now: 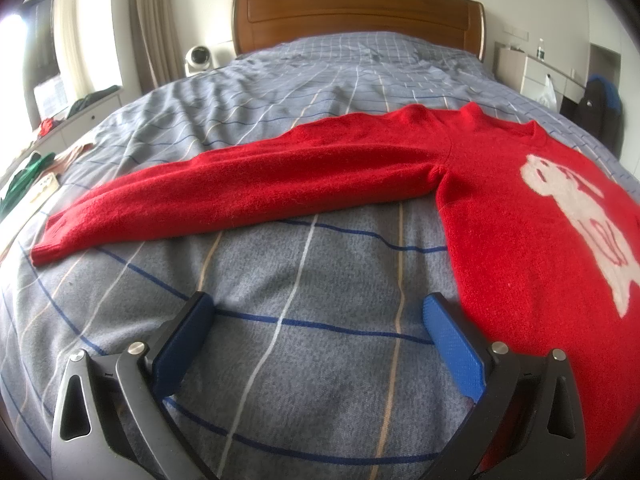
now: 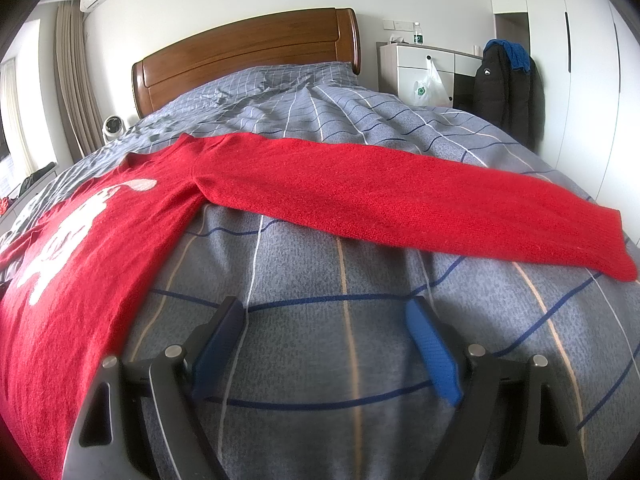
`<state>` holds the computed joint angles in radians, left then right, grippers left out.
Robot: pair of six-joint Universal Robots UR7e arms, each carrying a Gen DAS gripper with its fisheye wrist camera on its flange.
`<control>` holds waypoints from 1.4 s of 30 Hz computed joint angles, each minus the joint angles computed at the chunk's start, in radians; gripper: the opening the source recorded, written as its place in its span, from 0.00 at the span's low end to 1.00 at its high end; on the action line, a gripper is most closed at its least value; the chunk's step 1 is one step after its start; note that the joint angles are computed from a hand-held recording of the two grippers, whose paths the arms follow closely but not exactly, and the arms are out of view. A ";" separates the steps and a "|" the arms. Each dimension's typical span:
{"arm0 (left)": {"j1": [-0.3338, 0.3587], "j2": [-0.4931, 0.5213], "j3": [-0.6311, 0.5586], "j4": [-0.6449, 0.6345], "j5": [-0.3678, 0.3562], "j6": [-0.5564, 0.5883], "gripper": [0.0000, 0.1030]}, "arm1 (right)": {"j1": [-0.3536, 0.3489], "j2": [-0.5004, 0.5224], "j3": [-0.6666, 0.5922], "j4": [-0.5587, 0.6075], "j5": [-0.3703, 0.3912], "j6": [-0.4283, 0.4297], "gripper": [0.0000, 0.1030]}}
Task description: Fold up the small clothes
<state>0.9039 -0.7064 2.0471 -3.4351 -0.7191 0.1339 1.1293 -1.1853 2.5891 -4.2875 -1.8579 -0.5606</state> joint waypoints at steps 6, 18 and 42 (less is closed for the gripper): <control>0.000 0.000 0.000 0.000 0.000 0.000 1.00 | 0.001 0.001 0.000 -0.001 -0.001 0.000 0.80; 0.000 -0.001 0.001 0.001 0.000 -0.001 1.00 | 0.007 0.010 -0.005 -0.013 -0.016 0.001 0.80; 0.000 -0.002 0.001 0.003 -0.001 -0.003 1.00 | 0.006 0.007 -0.003 -0.014 -0.018 0.001 0.80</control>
<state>0.9037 -0.7081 2.0476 -3.4319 -0.7206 0.1312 1.1349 -1.1783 2.5856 -4.3016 -1.8758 -0.5600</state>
